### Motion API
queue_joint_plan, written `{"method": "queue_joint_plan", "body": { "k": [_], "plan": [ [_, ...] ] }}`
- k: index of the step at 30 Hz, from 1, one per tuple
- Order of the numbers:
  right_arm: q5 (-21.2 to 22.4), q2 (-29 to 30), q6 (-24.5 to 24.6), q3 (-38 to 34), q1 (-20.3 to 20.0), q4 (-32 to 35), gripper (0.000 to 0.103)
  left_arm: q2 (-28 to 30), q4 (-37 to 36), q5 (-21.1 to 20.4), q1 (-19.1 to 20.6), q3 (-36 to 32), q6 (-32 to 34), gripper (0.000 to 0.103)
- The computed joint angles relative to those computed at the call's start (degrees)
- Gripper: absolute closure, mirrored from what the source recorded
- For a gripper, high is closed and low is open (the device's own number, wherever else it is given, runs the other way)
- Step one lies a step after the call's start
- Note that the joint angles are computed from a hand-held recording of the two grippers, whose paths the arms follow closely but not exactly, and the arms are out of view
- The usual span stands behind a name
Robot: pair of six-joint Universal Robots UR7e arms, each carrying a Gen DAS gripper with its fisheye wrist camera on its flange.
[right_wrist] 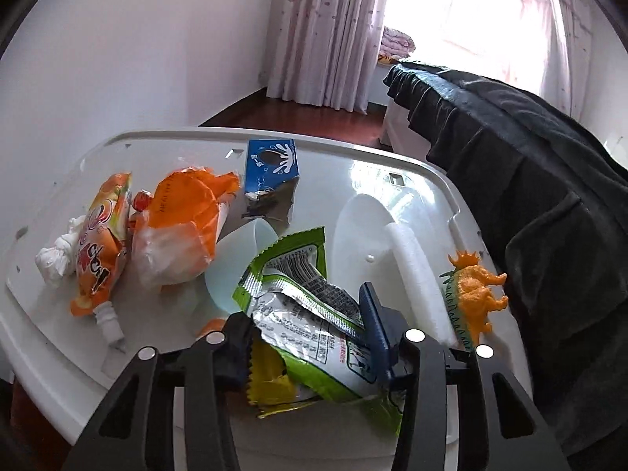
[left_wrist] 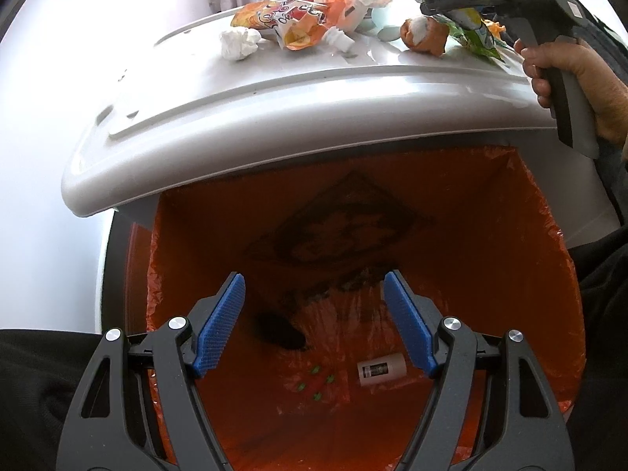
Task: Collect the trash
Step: 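Grasp the green snack bag with the right gripper, then grasp the orange juice pouch with the left gripper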
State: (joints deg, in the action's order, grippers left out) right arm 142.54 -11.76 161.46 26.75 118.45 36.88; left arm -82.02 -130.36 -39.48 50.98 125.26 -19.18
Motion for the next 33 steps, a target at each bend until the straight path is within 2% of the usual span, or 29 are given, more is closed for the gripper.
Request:
{"method": "queue_joint_plan", "body": {
  "k": [2,5,9,13,17,22,24,26,29,33],
  "plan": [
    [-0.1,-1.5,-0.7,2.6,0.1,-2.8,0.068,-0.3,-0.3,0.6,-0.2,0.4,-0.1,0.031],
    [-1.5,-4.8,1.3,7.5,0.2,-5.6,0.072,-0.8,-0.9,1.1,-0.5,0.9,-0.1,0.031],
    [-3.1,-6.9,6.0,8.9,0.2,-4.6,0.074,-1.0,-0.5,2.0,-1.0,1.0,-0.5,0.031],
    [-3.8,-8.6,13.8,8.2,1.4,-1.2,0.077,-1.1,0.5,2.6,-1.3,-0.2,-0.8,0.031],
    [-4.7,-11.5,17.5,10.4,3.8,-0.3,0.077,-0.5,1.7,2.4,-1.1,-3.5,-0.4,0.031],
    [-6.2,-17.0,17.8,20.6,5.7,-6.8,0.077,3.4,-0.4,0.5,0.4,-11.3,2.5,0.031],
    [-6.5,-17.1,17.0,21.6,5.5,-7.6,0.077,6.4,-1.0,-1.8,1.7,-16.8,4.5,0.031],
    [-7.2,-16.7,17.3,21.0,5.1,-6.8,0.077,9.6,-0.4,-6.9,4.1,-23.5,4.8,0.031],
    [-7.8,-16.2,18.3,19.8,4.5,-5.2,0.077,15.1,0.7,-13.9,7.7,-33.6,3.0,0.031],
    [-8.3,-15.8,20.0,18.5,4.0,-4.0,0.077,22.5,4.7,-19.3,11.2,-45.0,0.6,0.031]
  ]
}}
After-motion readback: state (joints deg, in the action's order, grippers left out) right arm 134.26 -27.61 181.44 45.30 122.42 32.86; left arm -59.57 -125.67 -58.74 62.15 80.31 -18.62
